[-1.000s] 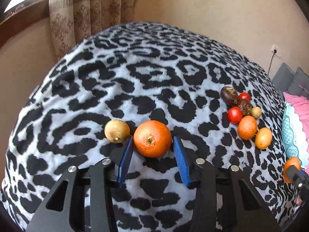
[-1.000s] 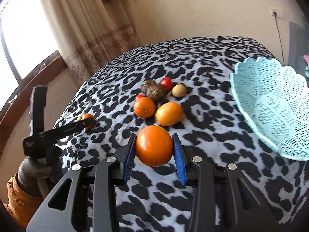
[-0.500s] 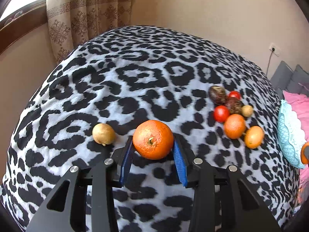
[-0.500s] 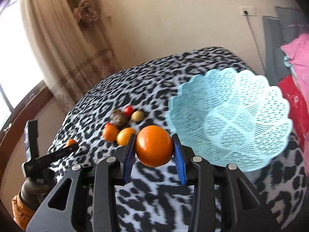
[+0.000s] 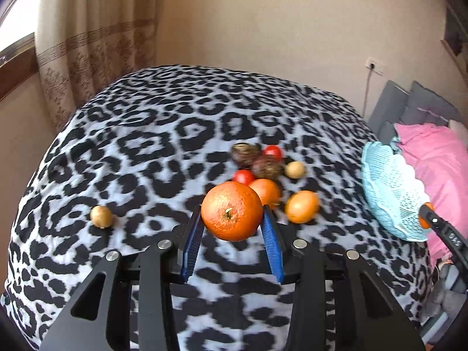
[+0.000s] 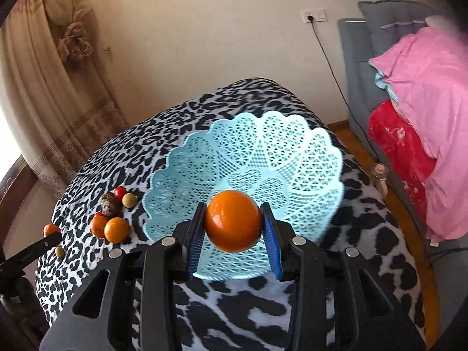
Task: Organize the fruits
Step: 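Carry the tangerine into the blue basket and open the right gripper while the left lifts its tangerine, then lower the held tangerine into the blue basket and open the left gripper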
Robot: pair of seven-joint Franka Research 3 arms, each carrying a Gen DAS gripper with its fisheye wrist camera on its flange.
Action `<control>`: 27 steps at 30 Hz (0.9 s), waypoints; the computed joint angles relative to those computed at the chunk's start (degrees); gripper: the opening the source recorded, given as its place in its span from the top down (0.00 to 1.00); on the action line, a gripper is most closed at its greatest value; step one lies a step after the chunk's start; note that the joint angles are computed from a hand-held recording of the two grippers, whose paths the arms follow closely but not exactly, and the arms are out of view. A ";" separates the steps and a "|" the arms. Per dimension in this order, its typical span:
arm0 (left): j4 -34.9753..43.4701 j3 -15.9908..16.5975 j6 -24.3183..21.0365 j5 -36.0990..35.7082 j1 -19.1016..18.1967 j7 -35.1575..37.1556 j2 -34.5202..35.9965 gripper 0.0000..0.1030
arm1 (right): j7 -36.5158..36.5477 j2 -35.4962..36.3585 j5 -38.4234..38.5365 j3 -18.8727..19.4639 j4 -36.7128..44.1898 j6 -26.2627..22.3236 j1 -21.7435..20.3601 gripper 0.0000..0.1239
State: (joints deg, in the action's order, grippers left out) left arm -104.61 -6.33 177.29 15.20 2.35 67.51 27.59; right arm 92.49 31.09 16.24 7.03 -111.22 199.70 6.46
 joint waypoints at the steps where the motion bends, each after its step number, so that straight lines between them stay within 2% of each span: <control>1: 0.20 -0.28 -0.06 0.14 -0.20 0.19 0.02 0.61 | -0.26 -0.15 0.83 -1.05 -0.26 0.58 1.05 0.68; 2: 0.40 -0.47 -0.10 0.30 -0.46 0.37 0.05 0.61 | -0.60 -0.53 1.65 -2.01 -0.96 1.49 1.97 0.67; 4: 0.68 -1.05 -0.23 0.45 -0.71 0.86 0.11 0.61 | -1.02 -0.66 3.19 -3.25 -1.29 2.89 3.23 0.57; 5: 0.89 -1.35 -0.34 0.47 -0.85 1.13 0.18 0.61 | -1.05 -0.76 3.63 -3.40 -1.62 3.60 3.35 0.56; 8: 1.97 -3.13 -0.80 0.06 -0.66 2.59 0.81 0.61 | -1.77 -1.19 5.47 -4.50 -2.50 4.99 4.33 0.56; 12: 3.63 -6.08 -1.13 -0.93 -0.29 5.40 1.84 0.61 | -0.08 -2.33 5.02 -3.11 -4.97 7.99 2.32 0.56; 16: 6.74 -10.12 -1.88 -2.45 0.39 9.61 4.01 0.61 | -0.19 -3.20 7.07 -4.30 -7.36 11.32 3.38 0.56; 21: 12.08 -14.77 -4.03 -4.70 0.32 15.78 8.02 0.61 | 0.16 -3.54 8.43 -4.47 -8.56 12.07 3.53 0.56; 27: 18.90 -17.33 -7.65 -8.15 -1.39 22.10 12.99 0.61 | 0.10 -4.15 10.43 -5.14 -9.88 12.40 4.09 0.56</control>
